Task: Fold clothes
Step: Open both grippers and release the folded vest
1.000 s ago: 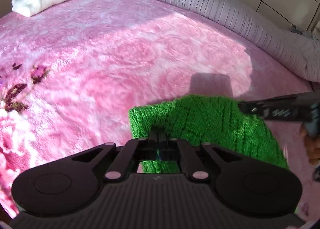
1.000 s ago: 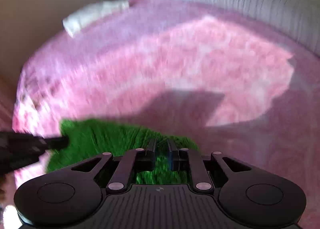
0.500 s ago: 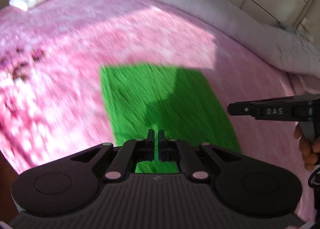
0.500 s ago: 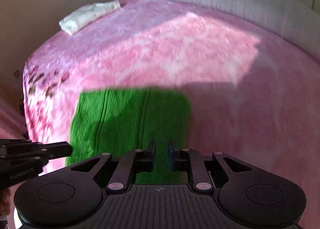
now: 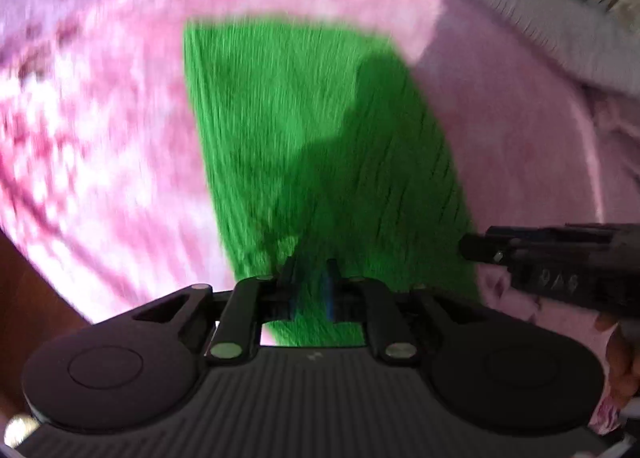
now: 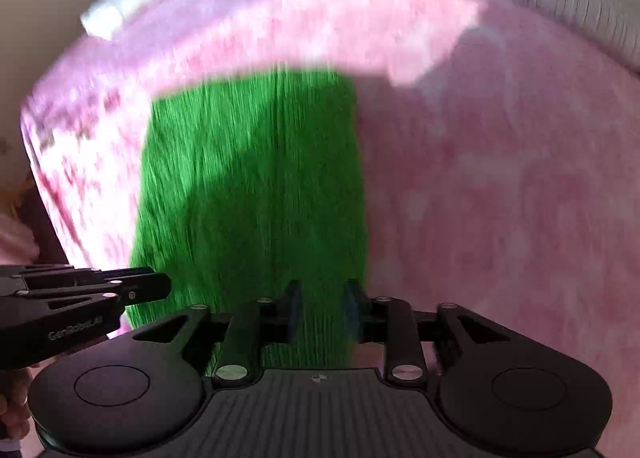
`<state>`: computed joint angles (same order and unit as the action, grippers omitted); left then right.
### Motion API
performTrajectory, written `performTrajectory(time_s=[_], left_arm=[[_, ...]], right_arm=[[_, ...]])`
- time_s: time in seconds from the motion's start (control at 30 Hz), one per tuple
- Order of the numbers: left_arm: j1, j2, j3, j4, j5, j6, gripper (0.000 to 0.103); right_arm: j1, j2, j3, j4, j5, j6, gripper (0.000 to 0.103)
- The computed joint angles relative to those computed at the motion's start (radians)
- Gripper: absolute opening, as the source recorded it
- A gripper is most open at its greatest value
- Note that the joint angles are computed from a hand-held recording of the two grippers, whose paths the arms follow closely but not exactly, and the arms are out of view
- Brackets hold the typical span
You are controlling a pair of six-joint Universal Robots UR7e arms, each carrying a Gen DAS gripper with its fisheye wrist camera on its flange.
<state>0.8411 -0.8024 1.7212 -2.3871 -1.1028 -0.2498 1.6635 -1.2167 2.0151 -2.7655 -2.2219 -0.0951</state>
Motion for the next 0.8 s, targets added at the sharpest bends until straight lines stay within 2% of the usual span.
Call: performTrajectory(time_s=[0.07, 0.17, 0.3, 0.4, 0.5, 0.67, 0.8], left_arm=[[-0.017, -0.011, -0.021, 0.076, 0.011, -0.059, 0.010], [-0.056, -0.046, -0.042, 0.181, 0.049, -0.158, 0.024], [-0.117, -0.099, -0.055, 0.325, 0.106, -0.302, 0.026], [-0.170, -0.137, -0.052, 0.401, 0.138, -0.420, 0.028], [-0.231, -0.173, -0.037, 0.461, 0.159, -0.530, 0.029], [-0.338, -0.213, -0.024, 0.556, 0.183, -0.676, 0.030], [-0.401, -0.229, -0.022, 0.613, 0.192, -0.752, 0.032]], right_arm=[[-0.008, 0.025, -0.028, 0.146, -0.042, 0.101, 0.046], [0.036, 0.005, -0.063, 0.198, -0.045, 0.133, 0.047], [0.104, -0.019, -0.100, 0.285, -0.089, 0.184, 0.053], [0.137, -0.061, -0.109, 0.370, -0.056, 0.212, 0.056], [0.160, -0.131, -0.093, 0.441, -0.018, 0.187, 0.057], [0.189, -0.236, -0.069, 0.533, -0.001, 0.184, 0.058], [0.217, -0.303, -0.059, 0.570, -0.007, 0.145, 0.058]])
